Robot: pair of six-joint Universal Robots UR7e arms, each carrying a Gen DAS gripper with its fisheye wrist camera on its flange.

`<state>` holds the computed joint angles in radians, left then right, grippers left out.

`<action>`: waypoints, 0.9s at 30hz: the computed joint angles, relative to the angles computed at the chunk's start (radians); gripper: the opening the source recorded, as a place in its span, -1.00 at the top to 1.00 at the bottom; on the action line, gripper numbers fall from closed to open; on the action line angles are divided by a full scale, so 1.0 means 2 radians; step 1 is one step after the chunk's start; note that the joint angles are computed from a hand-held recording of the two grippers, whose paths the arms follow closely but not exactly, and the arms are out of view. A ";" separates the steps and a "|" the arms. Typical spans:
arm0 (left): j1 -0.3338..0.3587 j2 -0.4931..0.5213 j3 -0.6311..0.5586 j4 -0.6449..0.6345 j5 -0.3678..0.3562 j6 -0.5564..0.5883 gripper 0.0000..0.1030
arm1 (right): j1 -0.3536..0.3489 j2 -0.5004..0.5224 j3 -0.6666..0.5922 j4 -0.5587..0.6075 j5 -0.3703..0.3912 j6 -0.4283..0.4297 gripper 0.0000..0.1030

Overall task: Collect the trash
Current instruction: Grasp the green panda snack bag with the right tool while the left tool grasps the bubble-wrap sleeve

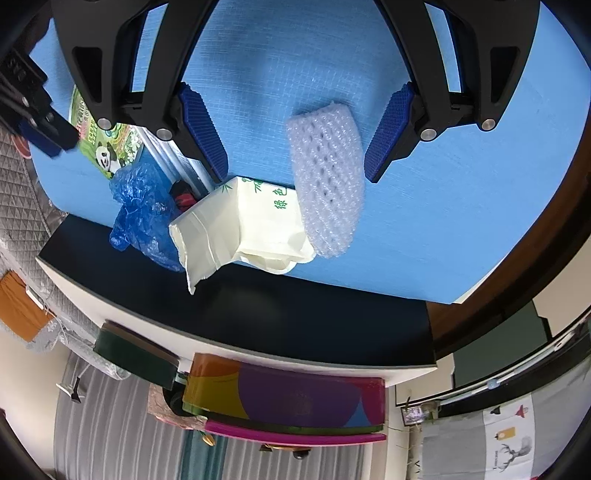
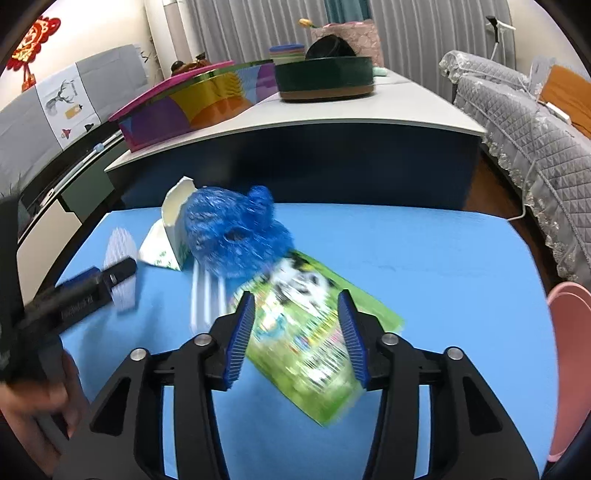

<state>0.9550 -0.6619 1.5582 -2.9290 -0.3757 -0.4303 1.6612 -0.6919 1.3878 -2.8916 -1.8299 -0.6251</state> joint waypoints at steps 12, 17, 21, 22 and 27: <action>0.009 -0.009 -0.004 0.051 -0.017 -0.034 -0.42 | 0.040 0.092 -0.107 0.038 -0.142 0.028 -0.22; 0.012 -0.016 -0.002 0.088 -0.028 -0.068 -0.42 | 0.040 0.091 -0.104 0.034 -0.172 0.040 -0.21; 0.012 -0.018 0.000 0.092 -0.028 -0.074 -0.42 | 0.039 0.078 -0.084 0.026 -0.178 0.033 -0.21; 0.012 -0.018 0.001 0.091 -0.028 -0.074 -0.42 | 0.038 0.075 -0.081 0.028 -0.175 0.035 -0.21; 0.008 -0.018 0.003 0.083 -0.024 -0.073 -0.42 | 0.035 0.061 -0.068 0.041 -0.123 0.043 -0.26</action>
<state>0.9718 -0.6978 1.5646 -2.7624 -0.4231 -0.5766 1.7309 -0.5707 1.2527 -2.8101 -2.0759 -0.5393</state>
